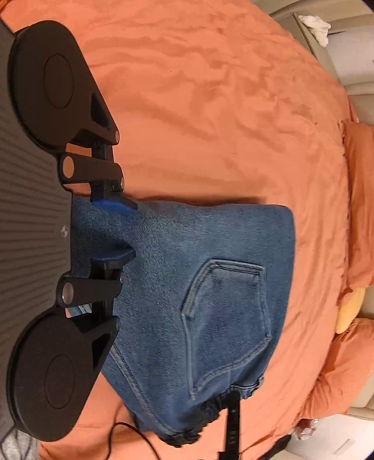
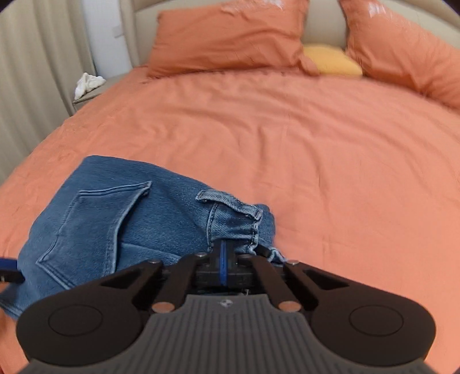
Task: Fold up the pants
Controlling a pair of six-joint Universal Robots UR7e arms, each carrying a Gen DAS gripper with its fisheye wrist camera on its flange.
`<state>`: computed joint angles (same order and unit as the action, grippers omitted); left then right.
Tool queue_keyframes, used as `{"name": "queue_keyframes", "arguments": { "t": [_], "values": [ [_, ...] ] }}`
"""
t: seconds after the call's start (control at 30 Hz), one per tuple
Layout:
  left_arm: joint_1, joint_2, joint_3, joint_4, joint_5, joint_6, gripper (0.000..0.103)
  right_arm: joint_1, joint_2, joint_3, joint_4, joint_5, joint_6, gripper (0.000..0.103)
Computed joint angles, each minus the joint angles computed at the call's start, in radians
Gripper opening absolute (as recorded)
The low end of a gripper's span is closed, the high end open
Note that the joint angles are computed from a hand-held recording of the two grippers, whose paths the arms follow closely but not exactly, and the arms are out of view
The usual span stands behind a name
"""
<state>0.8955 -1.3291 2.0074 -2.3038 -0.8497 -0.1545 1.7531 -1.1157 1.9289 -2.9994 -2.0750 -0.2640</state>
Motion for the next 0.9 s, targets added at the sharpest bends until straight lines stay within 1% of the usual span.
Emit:
{"name": "queue_keyframes", "arguments": {
  "t": [0.03,0.17,0.23,0.27,0.3,0.33,0.37,0.43,0.53,0.6,0.63,0.67,0.73,0.8,0.83,0.87,0.9],
  "values": [
    [0.001,0.004,-0.004,0.017,0.002,-0.008,0.034,-0.003,0.0,-0.004,0.01,0.004,0.005,0.0],
    [-0.009,0.018,-0.039,0.124,0.021,-0.067,0.034,0.02,0.008,-0.016,0.027,-0.037,-0.031,0.0],
    [-0.025,0.02,-0.048,0.159,0.044,-0.096,0.035,0.03,-0.011,-0.011,0.04,-0.032,-0.03,0.0],
    [-0.038,0.015,-0.047,0.176,0.059,-0.106,0.035,0.039,-0.023,-0.005,0.04,-0.028,-0.033,0.002],
    [-0.054,0.007,-0.041,0.183,0.072,-0.107,0.035,0.05,-0.04,0.008,0.03,-0.028,-0.046,0.007],
    [-0.073,-0.007,-0.03,0.179,0.082,-0.102,0.035,0.062,-0.056,0.021,0.013,-0.026,-0.066,0.022],
    [-0.093,-0.022,-0.02,0.173,0.087,-0.095,0.035,0.075,-0.074,0.034,0.001,-0.024,-0.083,0.03],
    [-0.136,-0.049,-0.005,0.159,0.108,-0.09,0.035,0.106,-0.11,0.048,0.008,-0.026,-0.108,0.032],
    [-0.223,-0.088,0.013,0.138,0.163,-0.089,0.037,0.157,-0.172,0.059,0.049,-0.031,-0.124,0.044],
    [-0.286,-0.107,0.022,0.117,0.211,-0.088,0.046,0.192,-0.221,0.075,0.054,-0.02,-0.141,0.052],
    [-0.32,-0.116,0.028,0.116,0.244,-0.101,0.048,0.211,-0.244,0.085,0.051,-0.02,-0.153,0.061],
    [-0.352,-0.122,0.034,0.118,0.276,-0.117,0.053,0.232,-0.267,0.097,0.042,-0.02,-0.165,0.07],
    [-0.411,-0.137,0.047,0.119,0.327,-0.143,0.058,0.27,-0.314,0.13,0.012,-0.017,-0.195,0.076],
    [-0.468,-0.151,0.062,0.147,0.377,-0.193,0.07,0.314,-0.355,0.171,-0.029,-0.04,-0.218,0.082],
    [-0.494,-0.157,0.072,0.161,0.404,-0.218,0.072,0.332,-0.376,0.194,-0.053,-0.047,-0.225,0.084],
    [-0.525,-0.168,0.088,0.188,0.434,-0.255,0.077,0.35,-0.397,0.219,-0.078,-0.056,-0.227,0.086],
    [-0.549,-0.169,0.093,0.226,0.467,-0.299,0.085,0.368,-0.416,0.241,-0.095,-0.068,-0.222,0.087]
  ]
}}
